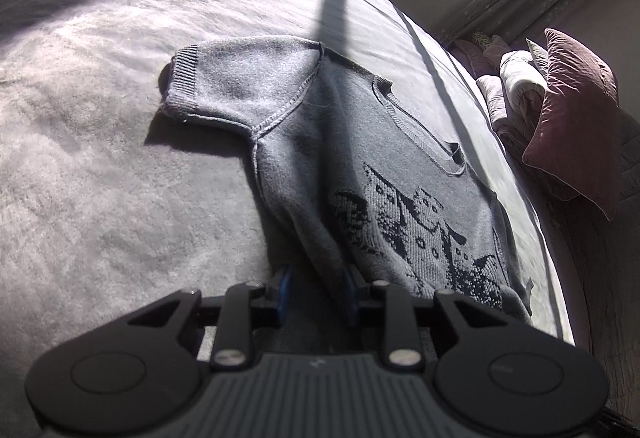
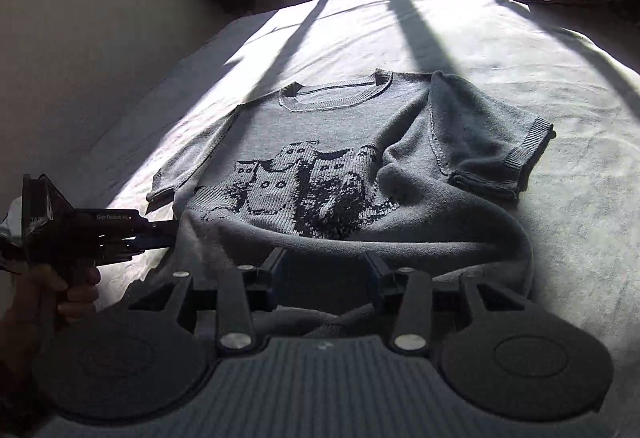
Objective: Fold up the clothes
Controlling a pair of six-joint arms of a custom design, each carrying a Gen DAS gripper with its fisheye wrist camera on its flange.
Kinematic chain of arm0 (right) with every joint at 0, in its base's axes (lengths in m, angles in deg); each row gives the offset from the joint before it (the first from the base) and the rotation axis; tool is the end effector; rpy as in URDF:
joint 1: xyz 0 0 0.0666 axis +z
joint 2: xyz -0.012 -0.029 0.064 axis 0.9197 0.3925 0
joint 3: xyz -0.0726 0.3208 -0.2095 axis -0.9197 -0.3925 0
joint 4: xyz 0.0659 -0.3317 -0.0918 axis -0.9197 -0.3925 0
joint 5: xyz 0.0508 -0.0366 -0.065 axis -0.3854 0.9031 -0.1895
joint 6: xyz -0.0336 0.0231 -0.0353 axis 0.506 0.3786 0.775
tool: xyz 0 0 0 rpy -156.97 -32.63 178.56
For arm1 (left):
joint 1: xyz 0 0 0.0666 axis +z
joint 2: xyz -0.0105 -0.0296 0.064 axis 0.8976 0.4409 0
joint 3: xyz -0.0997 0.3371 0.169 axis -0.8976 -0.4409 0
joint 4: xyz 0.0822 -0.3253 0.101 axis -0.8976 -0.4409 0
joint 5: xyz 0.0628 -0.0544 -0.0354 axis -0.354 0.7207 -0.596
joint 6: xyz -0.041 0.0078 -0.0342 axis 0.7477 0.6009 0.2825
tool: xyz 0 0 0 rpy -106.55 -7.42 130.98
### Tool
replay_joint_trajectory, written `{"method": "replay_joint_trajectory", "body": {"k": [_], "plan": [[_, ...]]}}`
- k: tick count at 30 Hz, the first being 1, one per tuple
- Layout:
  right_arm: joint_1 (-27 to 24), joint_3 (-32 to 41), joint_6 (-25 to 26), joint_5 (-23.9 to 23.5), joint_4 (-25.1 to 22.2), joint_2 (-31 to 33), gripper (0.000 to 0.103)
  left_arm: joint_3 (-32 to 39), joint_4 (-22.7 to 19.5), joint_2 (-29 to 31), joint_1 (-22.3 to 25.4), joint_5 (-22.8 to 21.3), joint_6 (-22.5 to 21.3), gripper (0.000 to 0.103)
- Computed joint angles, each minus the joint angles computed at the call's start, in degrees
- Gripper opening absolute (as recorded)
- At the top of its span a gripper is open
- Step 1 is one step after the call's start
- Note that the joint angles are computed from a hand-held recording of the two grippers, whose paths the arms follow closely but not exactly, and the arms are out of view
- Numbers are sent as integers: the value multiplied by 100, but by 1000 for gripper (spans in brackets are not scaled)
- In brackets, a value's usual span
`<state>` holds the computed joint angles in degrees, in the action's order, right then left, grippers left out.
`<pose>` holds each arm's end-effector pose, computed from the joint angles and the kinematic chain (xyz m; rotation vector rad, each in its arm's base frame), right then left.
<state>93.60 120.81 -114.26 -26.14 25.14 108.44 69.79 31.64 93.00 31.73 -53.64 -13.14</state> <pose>0.3159 0.1504 0.4127 0.3368 2.2787 0.3560 0.5254 -0.3419 0.3546 0.1233 2.4908 -0.8457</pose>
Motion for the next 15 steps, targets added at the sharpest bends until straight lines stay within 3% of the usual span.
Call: {"method": "replay_joint_trajectory", "body": {"k": [5,12,15], "plan": [[360,372,365,-565,266,546,46,145,-56,115,11,38,120,26],[725,838,1103,-887,496,1105,46,389,-114,305,-7,104,258,19],[774,972,1306,-996,371,1310,46,480,-134,372,-23,87,304,13]]}}
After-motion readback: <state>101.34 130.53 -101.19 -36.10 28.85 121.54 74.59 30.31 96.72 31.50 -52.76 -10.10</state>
